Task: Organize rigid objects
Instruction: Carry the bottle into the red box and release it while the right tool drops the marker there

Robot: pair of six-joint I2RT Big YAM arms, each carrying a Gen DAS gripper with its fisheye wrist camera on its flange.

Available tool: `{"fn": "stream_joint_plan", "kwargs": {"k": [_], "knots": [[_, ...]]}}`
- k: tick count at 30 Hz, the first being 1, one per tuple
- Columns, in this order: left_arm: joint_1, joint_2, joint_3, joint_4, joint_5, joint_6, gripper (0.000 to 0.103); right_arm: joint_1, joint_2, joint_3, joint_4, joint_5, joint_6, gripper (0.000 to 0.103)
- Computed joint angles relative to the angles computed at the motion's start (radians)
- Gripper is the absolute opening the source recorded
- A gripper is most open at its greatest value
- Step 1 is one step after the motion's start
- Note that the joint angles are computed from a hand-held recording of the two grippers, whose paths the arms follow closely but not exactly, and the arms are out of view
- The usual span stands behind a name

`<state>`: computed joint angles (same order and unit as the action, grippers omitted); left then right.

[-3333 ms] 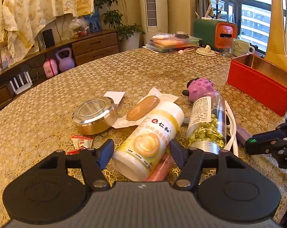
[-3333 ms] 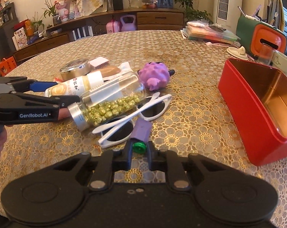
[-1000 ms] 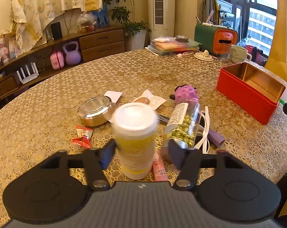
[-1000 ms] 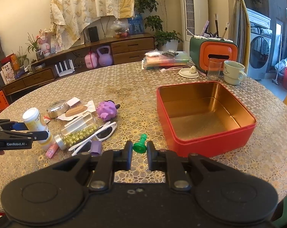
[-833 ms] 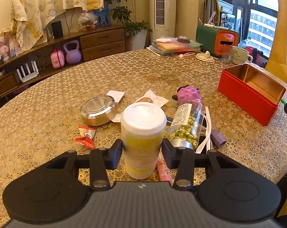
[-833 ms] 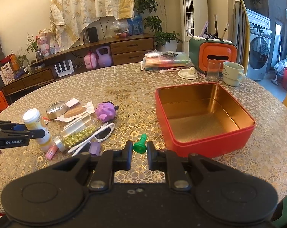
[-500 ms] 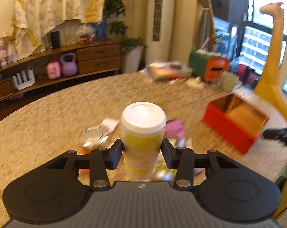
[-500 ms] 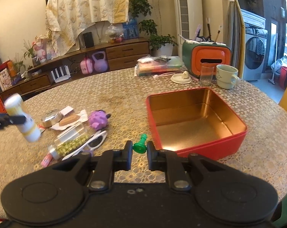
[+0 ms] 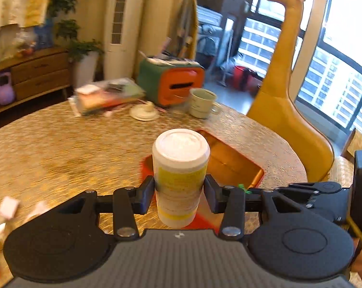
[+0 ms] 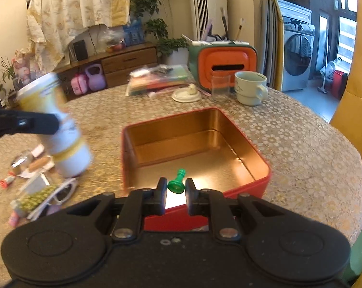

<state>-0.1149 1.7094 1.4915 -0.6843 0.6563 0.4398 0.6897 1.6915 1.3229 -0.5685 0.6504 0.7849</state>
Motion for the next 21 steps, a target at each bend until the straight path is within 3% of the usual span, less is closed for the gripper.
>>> {"fn": "stream_joint_plan", "kwargs": {"k": [10,16,21], "knots": [[-0.143,0.141,0.100,-0.013,-0.111,-0.055,0.044,-0.072,0.047,0.025,-0.009,-0.073,-0.119,0.015],[-0.170,0.204,0.152,-0.027,-0.141,-0.102,0.044,-0.092,0.066,0.027,-0.011,-0.092,-0.150,0.016],[-0.177,0.215,0.161,-0.020,-0.137,-0.105,0.045,-0.091,0.054,0.010,0.011,-0.087,-0.166,0.024]]}}
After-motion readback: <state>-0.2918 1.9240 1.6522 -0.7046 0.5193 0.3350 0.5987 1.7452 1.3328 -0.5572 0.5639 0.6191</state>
